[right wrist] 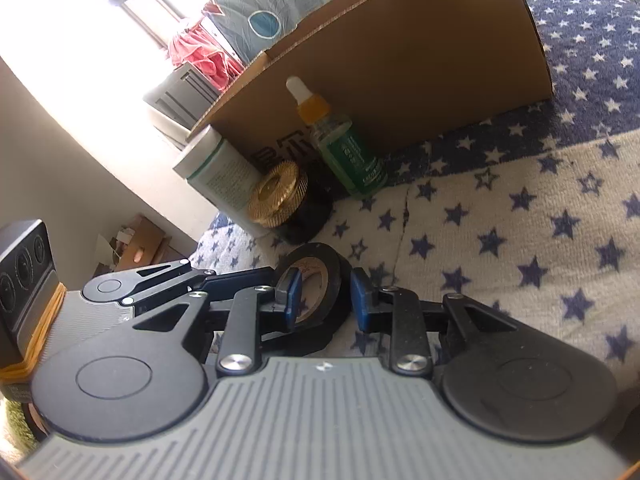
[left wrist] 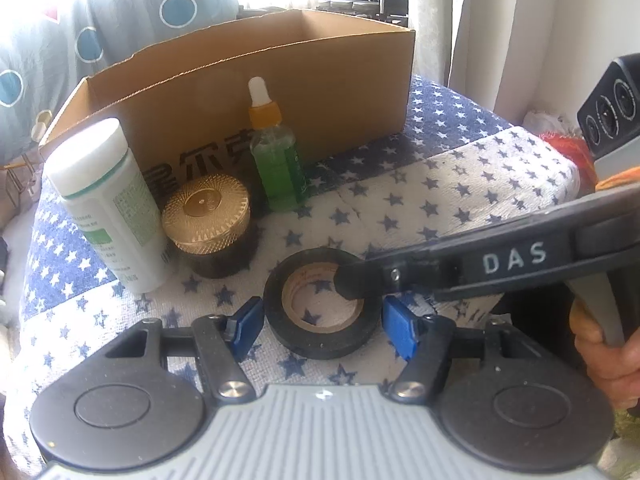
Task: Organize rigid objects
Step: 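Close the right gripper on the rim of the black tape roll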
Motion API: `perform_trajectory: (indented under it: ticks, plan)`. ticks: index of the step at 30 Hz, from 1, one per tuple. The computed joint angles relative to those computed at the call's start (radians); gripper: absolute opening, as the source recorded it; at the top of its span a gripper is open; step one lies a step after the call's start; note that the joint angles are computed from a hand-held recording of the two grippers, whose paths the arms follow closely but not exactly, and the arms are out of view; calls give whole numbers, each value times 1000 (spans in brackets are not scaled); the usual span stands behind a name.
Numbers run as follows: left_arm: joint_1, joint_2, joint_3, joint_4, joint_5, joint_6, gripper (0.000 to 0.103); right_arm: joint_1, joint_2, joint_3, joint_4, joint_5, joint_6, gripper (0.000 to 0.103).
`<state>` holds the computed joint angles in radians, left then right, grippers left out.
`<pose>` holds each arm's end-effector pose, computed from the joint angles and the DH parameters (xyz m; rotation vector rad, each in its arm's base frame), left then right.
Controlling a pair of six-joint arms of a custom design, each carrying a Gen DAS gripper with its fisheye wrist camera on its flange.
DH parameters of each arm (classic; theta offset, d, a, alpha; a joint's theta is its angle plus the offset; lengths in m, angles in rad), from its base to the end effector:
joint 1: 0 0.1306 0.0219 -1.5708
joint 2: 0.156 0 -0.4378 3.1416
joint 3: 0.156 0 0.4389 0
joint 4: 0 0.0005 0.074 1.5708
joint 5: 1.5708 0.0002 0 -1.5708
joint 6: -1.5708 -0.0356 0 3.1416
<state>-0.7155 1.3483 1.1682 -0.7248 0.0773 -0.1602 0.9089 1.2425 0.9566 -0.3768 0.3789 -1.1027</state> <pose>0.3693 -0.3253 0.4026 1.0910 2.2516 -0.3302 0.2887 0.3483 0.3721 0.4293 2.2295 0.6997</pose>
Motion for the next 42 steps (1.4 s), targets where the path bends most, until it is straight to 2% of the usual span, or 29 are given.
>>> perform_trajectory:
  ticks: [6, 18, 42]
  plan:
    - [0, 21, 20, -21, -8, -12, 67, 0, 1, -5, 7, 1, -3, 25]
    - [1, 41, 30, -17, -2, 4, 68, 0, 1, -5, 7, 2, 0, 25]
    - [-2, 14, 13, -6, -16, 24, 68, 7, 4, 5, -3, 9, 1, 26]
